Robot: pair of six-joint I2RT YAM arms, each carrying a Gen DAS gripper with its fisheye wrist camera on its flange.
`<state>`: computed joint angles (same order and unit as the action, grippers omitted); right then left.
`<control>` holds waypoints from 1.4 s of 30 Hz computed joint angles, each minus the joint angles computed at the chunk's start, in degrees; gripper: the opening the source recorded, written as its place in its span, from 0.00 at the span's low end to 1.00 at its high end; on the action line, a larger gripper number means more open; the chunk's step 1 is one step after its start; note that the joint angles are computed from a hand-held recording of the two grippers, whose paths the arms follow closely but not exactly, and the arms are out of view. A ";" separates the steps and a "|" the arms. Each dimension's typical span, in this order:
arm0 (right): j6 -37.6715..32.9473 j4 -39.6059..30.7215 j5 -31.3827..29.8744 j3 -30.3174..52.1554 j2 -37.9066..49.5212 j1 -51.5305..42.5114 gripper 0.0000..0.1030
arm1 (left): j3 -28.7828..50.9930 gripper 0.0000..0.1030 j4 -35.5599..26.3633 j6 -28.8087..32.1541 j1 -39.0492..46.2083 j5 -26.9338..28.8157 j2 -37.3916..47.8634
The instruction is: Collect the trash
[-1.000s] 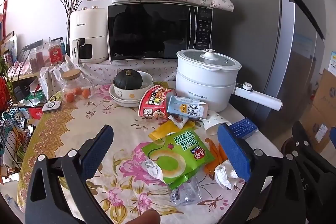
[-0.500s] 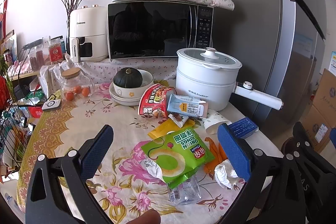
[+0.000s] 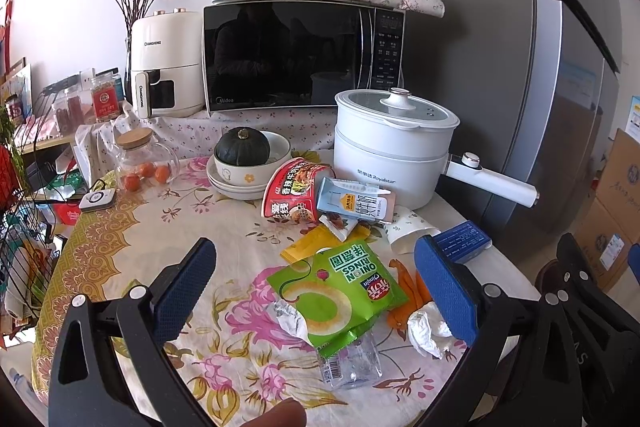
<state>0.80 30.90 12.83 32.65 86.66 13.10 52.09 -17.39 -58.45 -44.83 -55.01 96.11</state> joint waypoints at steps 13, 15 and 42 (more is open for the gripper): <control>-0.66 0.20 -0.12 -0.33 0.11 -0.70 0.93 | 0.70 0.94 -0.34 -0.20 -0.26 0.54 0.89; -0.67 -0.19 -0.03 -0.03 0.11 -0.81 0.93 | 0.93 0.94 -0.45 -0.12 -0.33 0.65 1.09; -1.28 -0.32 -0.77 -0.04 0.10 -2.61 0.93 | 3.44 0.94 -0.92 0.93 -0.44 1.69 3.12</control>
<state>-0.47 30.58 12.06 32.61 86.76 10.49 55.53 -18.31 -57.52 -45.26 -53.32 99.23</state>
